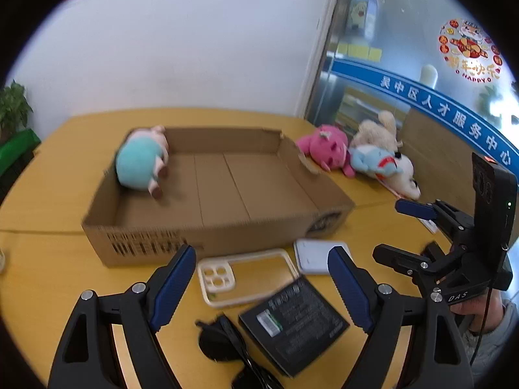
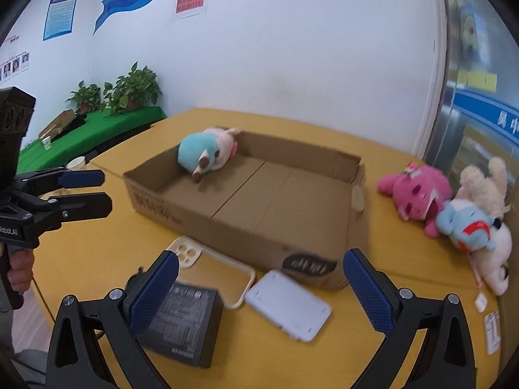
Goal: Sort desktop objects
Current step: 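Move the left gripper to the black sunglasses and close on them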
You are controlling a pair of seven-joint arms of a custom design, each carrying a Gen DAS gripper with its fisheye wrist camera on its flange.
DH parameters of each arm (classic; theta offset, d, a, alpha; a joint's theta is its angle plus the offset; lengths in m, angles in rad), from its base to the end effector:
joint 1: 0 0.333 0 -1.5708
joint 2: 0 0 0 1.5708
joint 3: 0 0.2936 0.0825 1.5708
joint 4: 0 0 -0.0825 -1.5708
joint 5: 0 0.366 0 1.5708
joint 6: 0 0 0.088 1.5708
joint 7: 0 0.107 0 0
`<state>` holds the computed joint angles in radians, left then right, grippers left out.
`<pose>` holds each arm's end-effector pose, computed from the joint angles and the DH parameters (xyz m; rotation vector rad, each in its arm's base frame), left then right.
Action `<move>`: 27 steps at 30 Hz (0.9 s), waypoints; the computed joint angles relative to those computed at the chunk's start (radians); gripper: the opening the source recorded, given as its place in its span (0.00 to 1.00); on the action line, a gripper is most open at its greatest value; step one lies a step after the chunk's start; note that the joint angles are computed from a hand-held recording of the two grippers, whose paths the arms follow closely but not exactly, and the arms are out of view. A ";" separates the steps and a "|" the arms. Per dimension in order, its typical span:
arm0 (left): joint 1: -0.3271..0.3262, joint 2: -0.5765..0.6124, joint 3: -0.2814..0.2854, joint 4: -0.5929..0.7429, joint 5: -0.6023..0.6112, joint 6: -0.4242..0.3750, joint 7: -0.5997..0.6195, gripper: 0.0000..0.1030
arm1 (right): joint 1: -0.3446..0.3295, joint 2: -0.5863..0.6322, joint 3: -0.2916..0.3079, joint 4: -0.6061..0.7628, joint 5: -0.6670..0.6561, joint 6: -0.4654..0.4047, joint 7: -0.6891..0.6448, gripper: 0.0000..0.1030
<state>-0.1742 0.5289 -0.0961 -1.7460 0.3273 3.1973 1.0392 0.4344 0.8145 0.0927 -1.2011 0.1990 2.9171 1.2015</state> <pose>0.6571 -0.2020 0.3753 -1.7281 1.7938 -1.0951 0.6877 0.3554 0.3937 -2.0538 1.0035 -0.5492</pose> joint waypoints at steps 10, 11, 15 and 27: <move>0.273 0.089 -0.338 -0.032 -0.131 -0.098 0.202 0.81 | -0.144 -0.037 0.200 -0.200 0.209 -0.151 -0.234 1.00; 0.293 0.095 -0.356 -0.042 -0.153 -0.100 0.213 0.81 | -0.157 -0.039 0.223 -0.214 0.240 -0.174 -0.263 1.00; 0.399 0.134 -0.464 -0.074 -0.234 -0.114 0.274 0.70 | -0.168 -0.046 0.279 -0.263 0.355 -0.221 -0.351 1.00; 0.565 0.284 -0.659 -0.047 -0.391 -0.158 0.441 0.37 | -0.070 0.062 0.260 -0.117 0.502 -0.350 -0.380 0.72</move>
<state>0.3912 0.8125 -0.7548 -1.7929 -0.0641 3.0391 1.4803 0.3644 0.8770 0.3525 -1.3183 0.7005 2.5669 0.8212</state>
